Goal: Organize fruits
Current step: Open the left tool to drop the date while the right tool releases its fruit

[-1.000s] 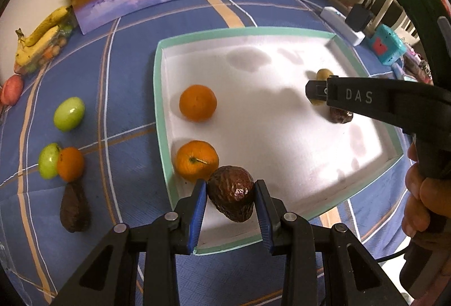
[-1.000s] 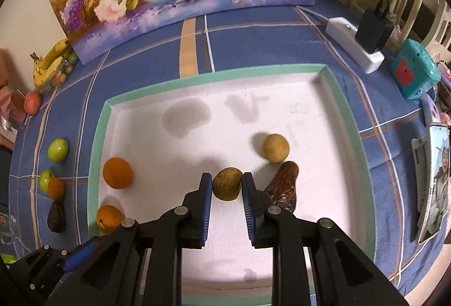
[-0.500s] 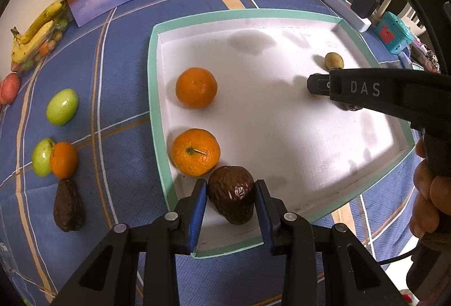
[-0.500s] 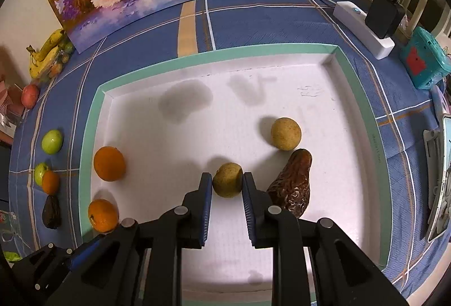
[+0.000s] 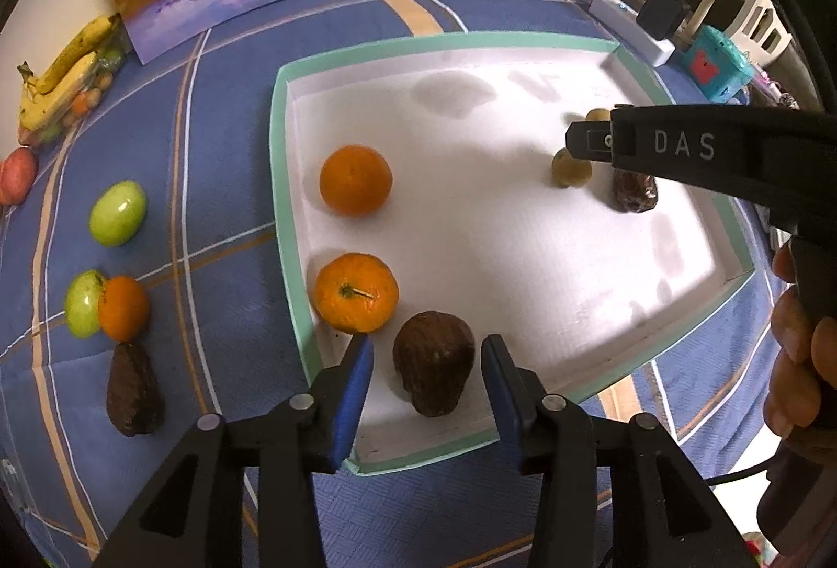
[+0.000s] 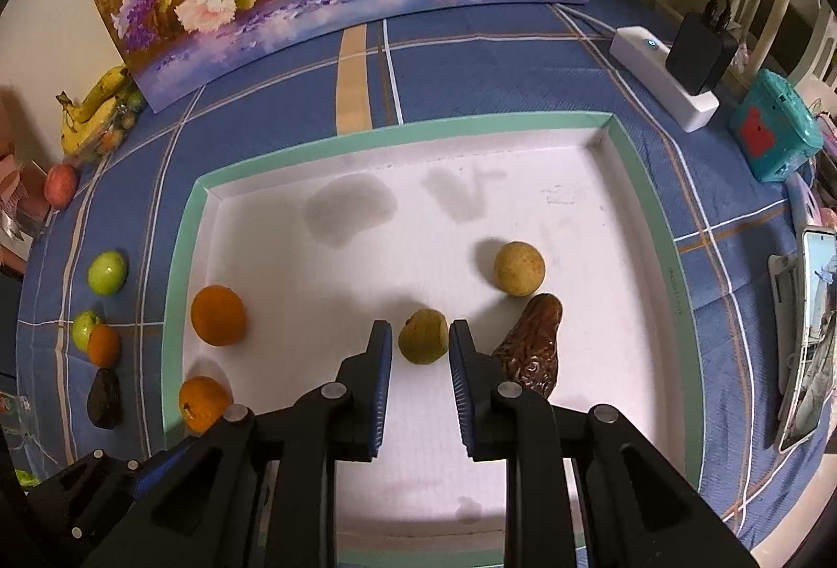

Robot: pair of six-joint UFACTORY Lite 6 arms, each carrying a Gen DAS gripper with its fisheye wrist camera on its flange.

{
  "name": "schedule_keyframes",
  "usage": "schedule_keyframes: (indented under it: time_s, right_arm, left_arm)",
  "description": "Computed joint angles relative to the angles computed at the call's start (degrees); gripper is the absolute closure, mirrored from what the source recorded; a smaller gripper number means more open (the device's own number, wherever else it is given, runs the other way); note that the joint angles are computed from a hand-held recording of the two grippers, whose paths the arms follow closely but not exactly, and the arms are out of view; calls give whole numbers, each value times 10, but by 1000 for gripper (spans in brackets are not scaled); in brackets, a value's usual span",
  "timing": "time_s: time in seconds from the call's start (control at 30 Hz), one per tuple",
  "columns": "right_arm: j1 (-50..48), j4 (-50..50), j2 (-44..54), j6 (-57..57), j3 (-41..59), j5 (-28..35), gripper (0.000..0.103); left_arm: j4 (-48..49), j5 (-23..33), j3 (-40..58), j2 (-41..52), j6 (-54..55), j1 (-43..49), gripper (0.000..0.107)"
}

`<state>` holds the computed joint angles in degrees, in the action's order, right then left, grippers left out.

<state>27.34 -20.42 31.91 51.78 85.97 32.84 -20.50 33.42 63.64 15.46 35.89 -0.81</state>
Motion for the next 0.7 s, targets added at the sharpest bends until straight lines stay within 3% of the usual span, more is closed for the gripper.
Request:
schedule_keyframes:
  time_s: [0.3,0.7]
  right_arm:
    - [6,-62,-49,64,-20,-4,80]
    - [9,-68,-56,68,-16,-1,80]
  left_arm:
    - [-69,43,37,-21,61,49,60]
    - [-126,112,161,46,63,167,60]
